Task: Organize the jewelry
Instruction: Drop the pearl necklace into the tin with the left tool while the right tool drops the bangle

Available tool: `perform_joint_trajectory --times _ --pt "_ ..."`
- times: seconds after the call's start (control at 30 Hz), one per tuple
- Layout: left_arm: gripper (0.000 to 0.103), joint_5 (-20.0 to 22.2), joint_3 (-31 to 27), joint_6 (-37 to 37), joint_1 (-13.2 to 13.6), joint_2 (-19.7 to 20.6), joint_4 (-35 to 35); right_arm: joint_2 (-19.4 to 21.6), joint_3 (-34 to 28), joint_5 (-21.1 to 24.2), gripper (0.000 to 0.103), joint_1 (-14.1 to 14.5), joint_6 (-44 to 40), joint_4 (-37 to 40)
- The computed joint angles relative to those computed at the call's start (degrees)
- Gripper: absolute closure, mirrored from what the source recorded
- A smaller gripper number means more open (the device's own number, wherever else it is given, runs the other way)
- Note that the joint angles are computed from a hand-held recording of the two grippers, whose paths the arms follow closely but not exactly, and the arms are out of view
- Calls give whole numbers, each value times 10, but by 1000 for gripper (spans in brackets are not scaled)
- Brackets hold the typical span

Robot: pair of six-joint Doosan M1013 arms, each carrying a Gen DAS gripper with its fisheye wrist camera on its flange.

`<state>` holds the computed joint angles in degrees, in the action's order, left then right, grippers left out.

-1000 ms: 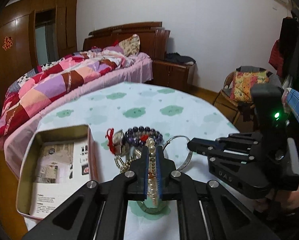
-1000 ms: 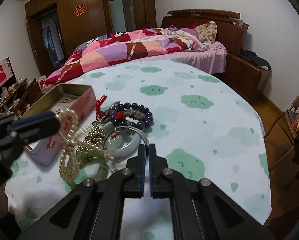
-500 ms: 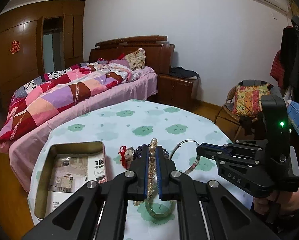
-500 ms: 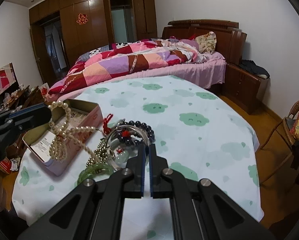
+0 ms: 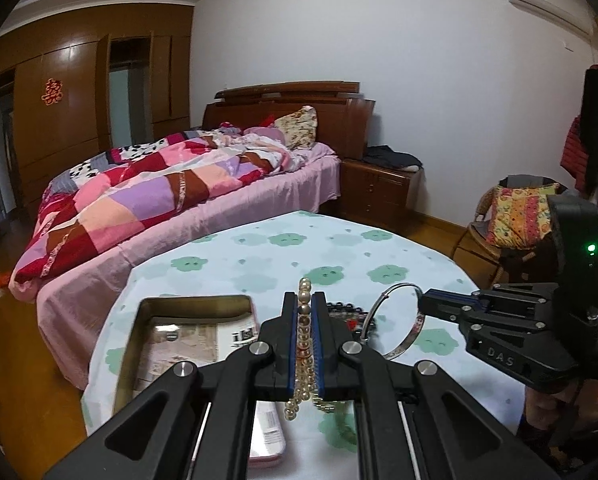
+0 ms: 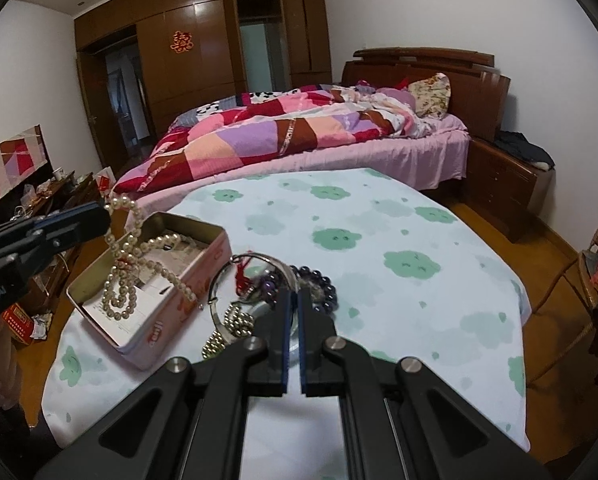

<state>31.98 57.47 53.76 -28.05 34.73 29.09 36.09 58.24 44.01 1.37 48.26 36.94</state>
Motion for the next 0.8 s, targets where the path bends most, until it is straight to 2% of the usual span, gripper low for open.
perform_joint_trajectory --times 0.37,0.8 --pt "98 22 1 -51 18 1 49 24 -49 34 99 20 -15 -1" --pt "98 40 -18 -57 41 18 57 65 -125 78 99 51 -10 -34"
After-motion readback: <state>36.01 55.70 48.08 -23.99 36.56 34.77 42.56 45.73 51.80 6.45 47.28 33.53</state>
